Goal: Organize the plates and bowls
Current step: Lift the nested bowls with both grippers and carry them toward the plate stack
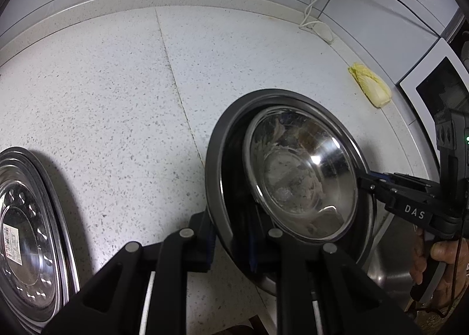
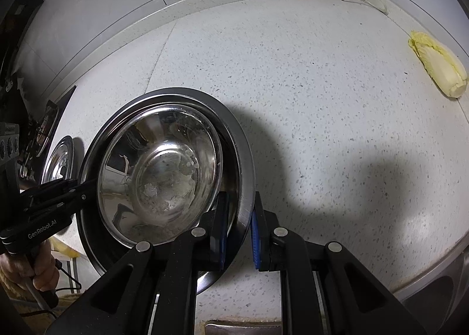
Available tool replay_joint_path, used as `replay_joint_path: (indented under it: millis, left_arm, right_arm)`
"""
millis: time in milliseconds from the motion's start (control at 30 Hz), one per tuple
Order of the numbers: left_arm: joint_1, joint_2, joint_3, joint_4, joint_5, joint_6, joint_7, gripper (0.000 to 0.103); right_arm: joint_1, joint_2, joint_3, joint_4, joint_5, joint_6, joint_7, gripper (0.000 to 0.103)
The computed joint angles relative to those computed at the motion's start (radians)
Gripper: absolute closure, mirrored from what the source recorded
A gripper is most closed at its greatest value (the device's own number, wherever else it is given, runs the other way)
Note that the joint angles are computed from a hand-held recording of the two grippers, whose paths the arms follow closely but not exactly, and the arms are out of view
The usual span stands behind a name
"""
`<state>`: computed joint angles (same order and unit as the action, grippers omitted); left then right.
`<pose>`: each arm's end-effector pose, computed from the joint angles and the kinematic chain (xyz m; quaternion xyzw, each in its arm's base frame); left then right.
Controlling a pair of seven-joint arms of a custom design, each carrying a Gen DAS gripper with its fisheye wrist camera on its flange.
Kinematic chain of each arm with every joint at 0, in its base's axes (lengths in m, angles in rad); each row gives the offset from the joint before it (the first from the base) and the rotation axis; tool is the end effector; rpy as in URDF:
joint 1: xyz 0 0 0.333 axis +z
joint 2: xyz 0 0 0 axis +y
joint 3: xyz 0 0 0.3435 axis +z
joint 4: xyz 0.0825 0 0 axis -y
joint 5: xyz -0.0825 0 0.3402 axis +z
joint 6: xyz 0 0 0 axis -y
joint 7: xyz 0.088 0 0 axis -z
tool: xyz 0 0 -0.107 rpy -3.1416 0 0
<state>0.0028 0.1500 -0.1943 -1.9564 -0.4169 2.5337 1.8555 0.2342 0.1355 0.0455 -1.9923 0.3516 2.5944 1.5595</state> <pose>0.5822 -0.1022 0.4974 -0.6197 0.7388 -0.2615 0.0417 0.5660 0.1543 0.4954 -0.6933 0.6721 -0.0376 0.2572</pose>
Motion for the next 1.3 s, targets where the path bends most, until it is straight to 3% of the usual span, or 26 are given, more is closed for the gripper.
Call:
replay_joint_path:
  millis: [567, 733, 1100, 1300]
  left_arm:
    - [0.04, -0.045, 0.03, 0.04, -0.078, -0.052, 0.058, 0.089]
    - [0.079, -0.088, 0.079, 0.047, -0.101, -0.084, 0.093, 0.089]
    - [0.191, -0.205, 0.219, -0.049, -0.133, -0.111, 0.205, 0.089]
    - [0.254, -0.206, 0.276, -0.088, -0.141, -0.168, 0.284, 0.089]
  right_arm:
    - [0.008, -0.007, 0.003, 0.065, -0.014, -0.027, 0.029, 0.091]
    - [0.036, 0.021, 0.023, 0.143, -0.013, -0.041, 0.03, 0.091]
    - [0.162, 0.174, 0.086, 0.392, -0.022, -0.072, 0.047, 0.091]
    - [0.231, 0.24, 0.098, 0.449, -0.035, -0.114, 0.075, 0.09]
